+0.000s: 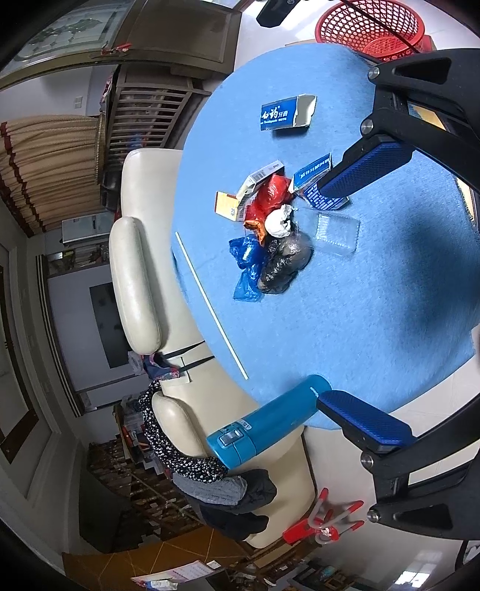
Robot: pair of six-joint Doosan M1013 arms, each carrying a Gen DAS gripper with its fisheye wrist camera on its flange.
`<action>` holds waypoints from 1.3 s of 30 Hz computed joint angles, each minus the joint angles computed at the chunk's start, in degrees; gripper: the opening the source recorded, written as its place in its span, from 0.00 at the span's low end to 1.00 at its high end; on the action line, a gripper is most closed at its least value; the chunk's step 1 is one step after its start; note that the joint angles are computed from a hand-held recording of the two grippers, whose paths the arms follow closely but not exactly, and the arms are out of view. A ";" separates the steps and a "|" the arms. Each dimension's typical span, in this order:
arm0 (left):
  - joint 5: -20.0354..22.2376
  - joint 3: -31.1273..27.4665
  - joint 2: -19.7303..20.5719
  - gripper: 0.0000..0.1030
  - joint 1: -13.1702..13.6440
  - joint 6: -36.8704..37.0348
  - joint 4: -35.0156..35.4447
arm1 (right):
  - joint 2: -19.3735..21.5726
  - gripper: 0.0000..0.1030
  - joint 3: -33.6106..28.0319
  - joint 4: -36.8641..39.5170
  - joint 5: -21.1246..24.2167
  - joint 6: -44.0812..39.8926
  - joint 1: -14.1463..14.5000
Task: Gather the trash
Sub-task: 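Move both tools toward the trash pile on the blue table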
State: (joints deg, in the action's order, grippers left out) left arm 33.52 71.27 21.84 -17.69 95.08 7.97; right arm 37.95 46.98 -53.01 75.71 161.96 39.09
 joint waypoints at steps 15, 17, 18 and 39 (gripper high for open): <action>0.88 -0.08 0.44 1.00 -0.31 0.95 -0.19 | 0.80 1.00 -1.10 1.04 2.85 -1.31 -0.25; 1.08 -0.08 0.50 1.00 -0.36 1.13 -0.20 | 0.89 1.00 -1.25 1.35 3.06 -1.63 -0.31; 1.21 -0.12 0.57 1.00 -0.39 1.22 -0.24 | 0.92 1.00 -1.24 1.44 3.06 -1.66 -0.35; 5.33 -3.27 3.91 1.00 -0.11 1.79 -2.01 | 1.47 1.00 -0.72 9.72 -0.87 -1.34 -2.93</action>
State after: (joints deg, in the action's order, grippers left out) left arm 38.85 67.99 25.75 -17.80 96.88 5.95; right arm 39.43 46.26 -43.29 74.85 160.62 36.16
